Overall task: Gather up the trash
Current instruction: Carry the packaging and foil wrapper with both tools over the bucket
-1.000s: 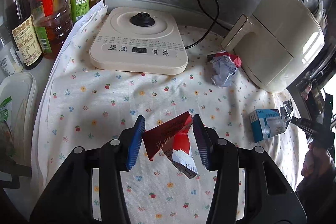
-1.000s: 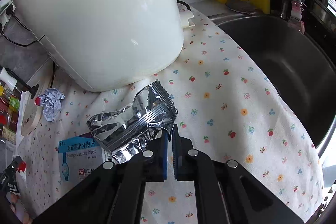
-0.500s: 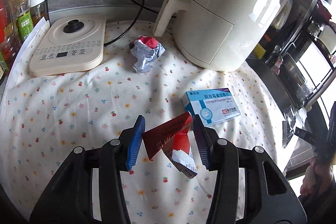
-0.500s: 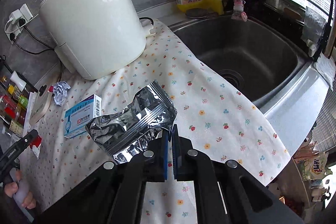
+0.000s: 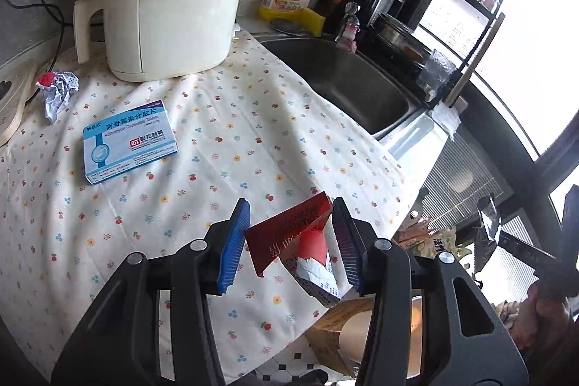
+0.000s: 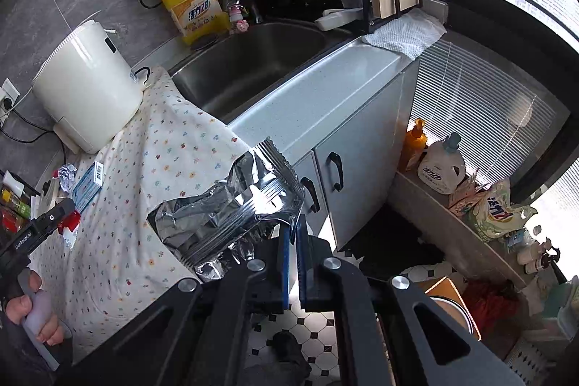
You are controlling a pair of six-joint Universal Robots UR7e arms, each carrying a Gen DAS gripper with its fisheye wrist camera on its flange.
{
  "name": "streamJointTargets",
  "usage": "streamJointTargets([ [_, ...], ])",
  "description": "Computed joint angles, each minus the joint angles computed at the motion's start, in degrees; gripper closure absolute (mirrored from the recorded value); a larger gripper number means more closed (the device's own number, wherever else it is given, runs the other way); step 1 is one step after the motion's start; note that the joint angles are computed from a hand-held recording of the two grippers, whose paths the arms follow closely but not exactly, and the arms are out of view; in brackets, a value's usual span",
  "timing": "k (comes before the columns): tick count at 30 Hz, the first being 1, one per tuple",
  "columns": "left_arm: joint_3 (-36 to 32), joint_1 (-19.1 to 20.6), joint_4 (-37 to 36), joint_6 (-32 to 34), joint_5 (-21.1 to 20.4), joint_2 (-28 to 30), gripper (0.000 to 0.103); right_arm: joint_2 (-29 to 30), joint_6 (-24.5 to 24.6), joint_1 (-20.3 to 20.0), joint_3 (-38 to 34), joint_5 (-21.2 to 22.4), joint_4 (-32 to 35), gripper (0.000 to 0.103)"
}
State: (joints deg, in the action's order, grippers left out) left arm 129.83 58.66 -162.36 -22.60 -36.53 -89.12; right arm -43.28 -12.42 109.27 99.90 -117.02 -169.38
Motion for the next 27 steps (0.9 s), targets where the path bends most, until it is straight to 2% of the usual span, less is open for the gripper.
streamJointTargets([
  [11, -1.46, -6.06, -0.21, -3.88, -4.24, 11.88, 0.056, -12.35, -0.05, -7.27, 12.86, -1.26, -3.14, 0.098],
  [23, -2.10, -9.95, -1.42, -10.19, -8.32, 23.13, 0.056, -21.16, -3.58, -15.76, 22.58, -1.09, -0.82, 0.094],
  [25, -2.21, -10.62, -1.72, -11.37, -8.94, 24.88, 0.056, -22.17, -4.84, -16.87, 23.72, -1.10, -0.78, 0.082],
  [26, -2.18, -10.97, -1.93, -11.91, -9.20, 25.69, 0.056, -22.66, -5.41, -17.35, 24.39, -1.15, -1.48, 0.062],
  [27, -2.14, -11.37, -2.17, -12.45, -9.38, 26.48, 0.056, -23.32, -6.18, -17.92, 25.08, -0.87, -2.12, 0.048],
])
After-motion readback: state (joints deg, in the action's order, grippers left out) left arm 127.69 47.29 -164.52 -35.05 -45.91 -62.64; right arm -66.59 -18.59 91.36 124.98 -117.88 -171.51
